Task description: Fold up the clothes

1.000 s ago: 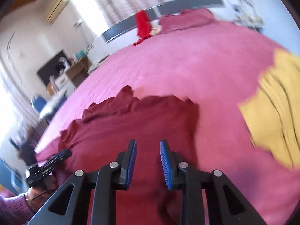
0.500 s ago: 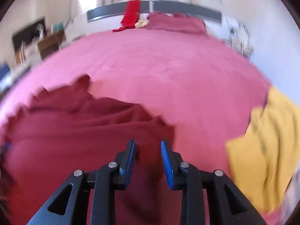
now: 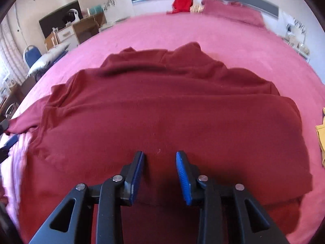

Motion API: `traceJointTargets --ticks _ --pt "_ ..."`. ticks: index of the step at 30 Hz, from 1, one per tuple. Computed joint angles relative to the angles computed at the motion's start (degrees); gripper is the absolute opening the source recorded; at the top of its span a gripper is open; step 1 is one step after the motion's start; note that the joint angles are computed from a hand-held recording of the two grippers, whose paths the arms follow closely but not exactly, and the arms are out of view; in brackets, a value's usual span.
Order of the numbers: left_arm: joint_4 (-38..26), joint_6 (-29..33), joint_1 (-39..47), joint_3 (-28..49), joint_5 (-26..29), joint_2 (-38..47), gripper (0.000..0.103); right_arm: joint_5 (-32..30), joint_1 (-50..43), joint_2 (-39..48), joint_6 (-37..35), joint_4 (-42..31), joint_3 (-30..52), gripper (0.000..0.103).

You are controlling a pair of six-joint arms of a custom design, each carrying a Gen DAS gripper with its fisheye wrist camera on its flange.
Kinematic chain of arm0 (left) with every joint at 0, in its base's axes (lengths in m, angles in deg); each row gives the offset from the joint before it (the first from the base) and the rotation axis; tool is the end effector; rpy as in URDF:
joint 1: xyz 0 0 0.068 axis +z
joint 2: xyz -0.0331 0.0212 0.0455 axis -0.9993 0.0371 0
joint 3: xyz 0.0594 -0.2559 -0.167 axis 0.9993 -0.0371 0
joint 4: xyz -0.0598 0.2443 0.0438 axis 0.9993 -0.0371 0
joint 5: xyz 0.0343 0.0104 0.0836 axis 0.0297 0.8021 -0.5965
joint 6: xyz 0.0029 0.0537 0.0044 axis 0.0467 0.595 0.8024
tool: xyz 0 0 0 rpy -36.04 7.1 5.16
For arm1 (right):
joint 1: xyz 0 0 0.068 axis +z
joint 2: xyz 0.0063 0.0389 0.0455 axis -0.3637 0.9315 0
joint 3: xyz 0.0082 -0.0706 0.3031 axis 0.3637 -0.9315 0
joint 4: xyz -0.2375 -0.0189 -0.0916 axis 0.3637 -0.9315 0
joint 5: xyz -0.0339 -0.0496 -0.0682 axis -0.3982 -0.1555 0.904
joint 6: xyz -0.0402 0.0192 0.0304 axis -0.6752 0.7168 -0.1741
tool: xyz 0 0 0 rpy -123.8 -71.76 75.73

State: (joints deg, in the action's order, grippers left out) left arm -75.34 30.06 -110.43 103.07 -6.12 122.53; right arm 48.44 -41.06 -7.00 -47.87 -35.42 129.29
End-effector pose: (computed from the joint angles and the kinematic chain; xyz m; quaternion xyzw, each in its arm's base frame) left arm 0.3154 -0.1279 0.3053 -0.2315 0.8809 -0.2126 0.3538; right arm 0.2456 -0.0766 0.2335 0.0391 0.9399 0.0636 0.3333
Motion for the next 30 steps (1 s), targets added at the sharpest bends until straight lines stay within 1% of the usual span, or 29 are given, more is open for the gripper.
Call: traceJointTargets --ticks 3,4,6,7,8,10,12,14,16,17,19,23,24,25,26,27,28,29,30 --pt "-3.0 -0.8 6.8 -1.9 0.8 -2.7 0.079 -1.8 -0.7 -2.1 0.6 6.2 -4.7 0.040" --pt "-3.9 -0.9 9.2 -2.4 1.2 -3.3 0.079 -2.6 -1.0 -2.3 0.6 6.4 -5.0 0.040" --pt "-5.0 -3.8 13.8 -2.6 1.8 -3.0 0.079 -3.0 -1.1 -2.4 0.7 6.2 -5.0 0.040" --pt "-3.3 -4.9 15.6 -3.8 2.6 -3.3 0.080 -2.2 -0.5 -2.7 0.7 6.4 -5.2 0.040" --pt "0.7 -7.0 17.8 -6.2 4.1 -4.1 0.083 -1.5 0.0 -3.0 0.8 6.5 -5.4 0.040" --pt "8.6 -11.3 22.0 -10.7 7.0 -5.4 0.085 -0.8 0.6 -3.4 1.0 6.6 -5.6 0.040" --pt "12.6 -13.5 25.3 -12.8 8.8 -5.7 0.085 -1.8 -0.6 -3.0 0.4 6.1 -4.9 0.041" --pt "14.8 -13.4 28.0 -13.6 9.4 -5.2 0.085 -2.8 -1.2 -2.0 0.3 7.0 -5.0 0.041" --pt "13.3 -11.4 30.4 -11.5 11.4 -2.8 0.085 -4.1 -2.0 -1.8 0.1 6.9 -4.9 0.041" --pt "11.7 -10.3 31.7 -10.0 13.4 -1.3 0.085 -4.6 -2.4 -1.7 0.0 6.8 -4.9 0.041" --pt "12.1 -10.7 33.6 -9.0 16.4 0.5 0.085 -4.4 -2.4 -1.8 -0.3 6.7 -4.9 0.041" --pt "21.7 -14.7 36.5 -11.8 20.0 1.2 0.085 -3.3 -1.8 -2.0 -0.5 6.9 -5.0 0.042" --pt "22.6 -15.8 36.8 -12.1 20.3 1.5 0.085 -3.3 -1.8 -1.9 -0.6 7.0 -5.0 0.042" --pt "22.3 -17.0 37.2 -12.0 20.4 1.9 0.082 -3.3 -1.9 -1.8 -0.7 7.0 -5.0 0.042" --pt "22.1 -17.6 37.4 -12.1 19.6 1.7 0.063 -3.3 -1.9 -1.8 -0.7 7.0 -5.0 0.042" --pt "22.3 -17.3 37.2 -12.4 18.8 1.3 0.046 -3.3 -1.9 -1.8 -0.8 7.0 -5.0 0.042" --pt "22.5 -16.8 37.1 -12.8 18.1 0.8 0.020 -3.3 -1.9 -1.7 -0.8 7.0 -5.0 0.042" --pt "22.7 -16.2 36.9 -13.1 17.4 0.4 0.013 -3.3 -1.9 -1.7 -0.8 7.0 -5.0 0.042" --pt "23.0 -15.7 36.8 -13.4 16.7 -0.1 0.013 -3.3 -1.9 -1.7 -0.9 7.0 -5.0 0.042"
